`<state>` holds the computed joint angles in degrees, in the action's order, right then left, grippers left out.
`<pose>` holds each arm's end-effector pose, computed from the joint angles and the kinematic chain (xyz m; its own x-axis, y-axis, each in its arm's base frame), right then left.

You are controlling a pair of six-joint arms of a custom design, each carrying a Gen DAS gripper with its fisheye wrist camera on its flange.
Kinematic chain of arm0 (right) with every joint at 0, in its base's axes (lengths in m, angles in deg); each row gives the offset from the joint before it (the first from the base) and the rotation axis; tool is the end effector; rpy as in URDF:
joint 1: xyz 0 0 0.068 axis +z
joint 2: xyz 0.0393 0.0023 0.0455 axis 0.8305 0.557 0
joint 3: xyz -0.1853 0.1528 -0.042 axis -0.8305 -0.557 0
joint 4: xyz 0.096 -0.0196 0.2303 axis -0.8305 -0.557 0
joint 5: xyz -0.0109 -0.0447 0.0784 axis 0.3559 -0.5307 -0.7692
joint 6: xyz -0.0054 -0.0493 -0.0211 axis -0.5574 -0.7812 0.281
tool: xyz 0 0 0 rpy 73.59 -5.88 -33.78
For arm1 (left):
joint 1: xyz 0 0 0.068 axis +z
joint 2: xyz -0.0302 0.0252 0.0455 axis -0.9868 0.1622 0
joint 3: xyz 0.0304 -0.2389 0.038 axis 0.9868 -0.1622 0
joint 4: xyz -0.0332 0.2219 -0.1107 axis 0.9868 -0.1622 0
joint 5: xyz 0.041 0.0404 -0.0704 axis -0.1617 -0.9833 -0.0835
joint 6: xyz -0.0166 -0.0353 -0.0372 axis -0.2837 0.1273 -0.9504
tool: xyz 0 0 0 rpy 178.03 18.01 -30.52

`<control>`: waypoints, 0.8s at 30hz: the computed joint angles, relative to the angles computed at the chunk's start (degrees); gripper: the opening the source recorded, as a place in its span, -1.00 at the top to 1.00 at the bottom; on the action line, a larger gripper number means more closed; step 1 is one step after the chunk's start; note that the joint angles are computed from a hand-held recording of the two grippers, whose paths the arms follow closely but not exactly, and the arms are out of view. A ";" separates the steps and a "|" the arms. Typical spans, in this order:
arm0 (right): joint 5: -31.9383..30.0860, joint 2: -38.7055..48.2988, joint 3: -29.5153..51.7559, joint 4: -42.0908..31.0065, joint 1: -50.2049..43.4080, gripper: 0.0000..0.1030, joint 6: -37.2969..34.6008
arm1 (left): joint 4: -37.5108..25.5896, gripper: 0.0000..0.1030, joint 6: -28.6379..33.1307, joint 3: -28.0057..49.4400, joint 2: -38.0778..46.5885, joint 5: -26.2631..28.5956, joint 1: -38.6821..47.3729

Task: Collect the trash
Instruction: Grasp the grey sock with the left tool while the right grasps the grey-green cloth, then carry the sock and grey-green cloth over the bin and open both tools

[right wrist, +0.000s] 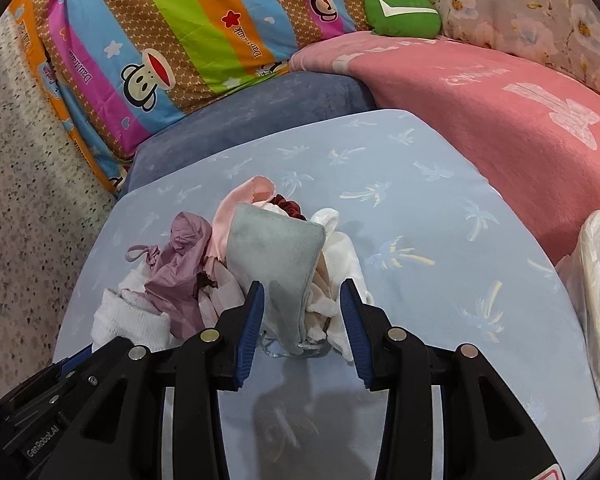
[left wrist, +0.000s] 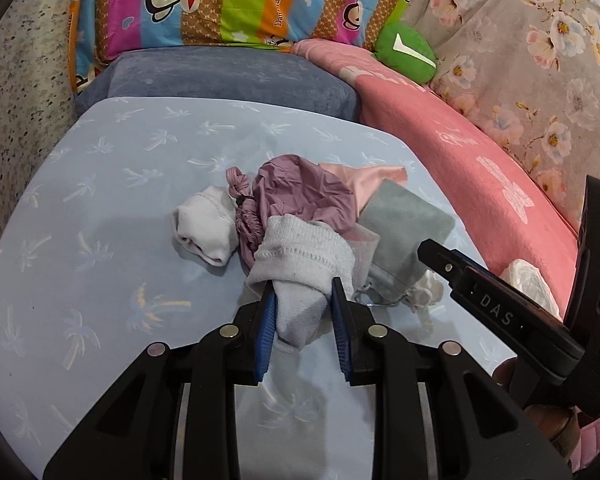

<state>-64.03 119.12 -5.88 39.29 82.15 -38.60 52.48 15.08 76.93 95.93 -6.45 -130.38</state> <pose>0.2876 0.1404 0.0669 -0.7605 0.0242 -0.6489 -0.1814 0.9516 0.2482 0.2137 -0.2298 0.0813 -0.7321 -0.2698 -0.6255 -0.0876 0.9479 -0.3063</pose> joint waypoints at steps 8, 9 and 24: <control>-1.58 0.79 1.09 -0.06 1.08 0.86 -0.37 | -1.84 0.51 0.12 1.88 1.10 -0.19 -0.25; -1.61 -0.34 -0.02 0.35 1.20 0.87 -0.22 | -2.07 0.51 0.05 1.97 1.01 -0.37 -0.48; -3.73 -29.41 -18.51 -1.43 -6.25 0.87 -0.25 | -11.11 0.51 1.50 12.64 1.77 -5.98 -7.99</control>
<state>-67.77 89.71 -24.39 37.86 75.89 -38.85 41.37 16.57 89.57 97.70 -12.42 -138.37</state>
